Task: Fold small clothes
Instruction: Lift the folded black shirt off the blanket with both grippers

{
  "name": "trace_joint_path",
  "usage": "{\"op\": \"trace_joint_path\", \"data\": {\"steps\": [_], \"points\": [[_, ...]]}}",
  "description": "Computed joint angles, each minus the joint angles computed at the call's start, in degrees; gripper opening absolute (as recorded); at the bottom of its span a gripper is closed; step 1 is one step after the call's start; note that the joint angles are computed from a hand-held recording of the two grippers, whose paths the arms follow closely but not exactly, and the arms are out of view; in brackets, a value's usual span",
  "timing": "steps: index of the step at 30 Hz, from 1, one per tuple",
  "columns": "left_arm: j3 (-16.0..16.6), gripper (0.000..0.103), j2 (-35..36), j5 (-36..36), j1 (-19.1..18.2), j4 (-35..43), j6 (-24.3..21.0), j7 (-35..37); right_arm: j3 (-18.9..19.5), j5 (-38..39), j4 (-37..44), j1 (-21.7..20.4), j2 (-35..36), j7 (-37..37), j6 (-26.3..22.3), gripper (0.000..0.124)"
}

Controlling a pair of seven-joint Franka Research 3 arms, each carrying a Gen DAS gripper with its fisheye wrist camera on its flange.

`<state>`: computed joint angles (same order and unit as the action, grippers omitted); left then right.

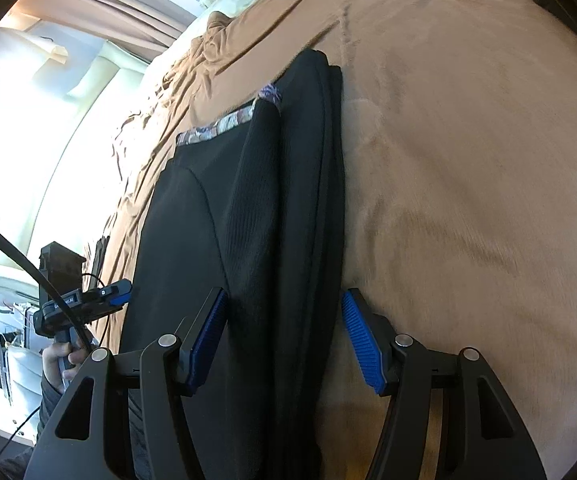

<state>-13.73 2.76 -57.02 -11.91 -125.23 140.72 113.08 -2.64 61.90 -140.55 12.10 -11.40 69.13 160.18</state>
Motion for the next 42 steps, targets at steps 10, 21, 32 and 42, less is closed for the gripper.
{"op": "trace_joint_path", "data": {"steps": [10,21,32,42], "points": [[-1.6,0.044,7.9,3.8,1.9,9.0,-1.1,-2.8,-0.5,8.2,6.5,-1.9,6.3,-7.8,-2.8,0.058],[-4.3,0.044,15.0,8.6,4.9,17.9,-1.8,-6.2,1.0,13.8,13.5,-6.1,13.0,-14.6,-7.5,0.057],[-6.5,0.035,21.0,14.1,6.1,24.7,-0.1,-10.1,3.1,4.3,18.8,-6.8,17.6,-10.0,-5.6,0.051],[-8.8,0.009,17.7,11.1,8.2,22.3,1.3,-5.6,3.9,-17.3,18.9,-4.1,16.1,5.8,-0.3,0.012]]}}
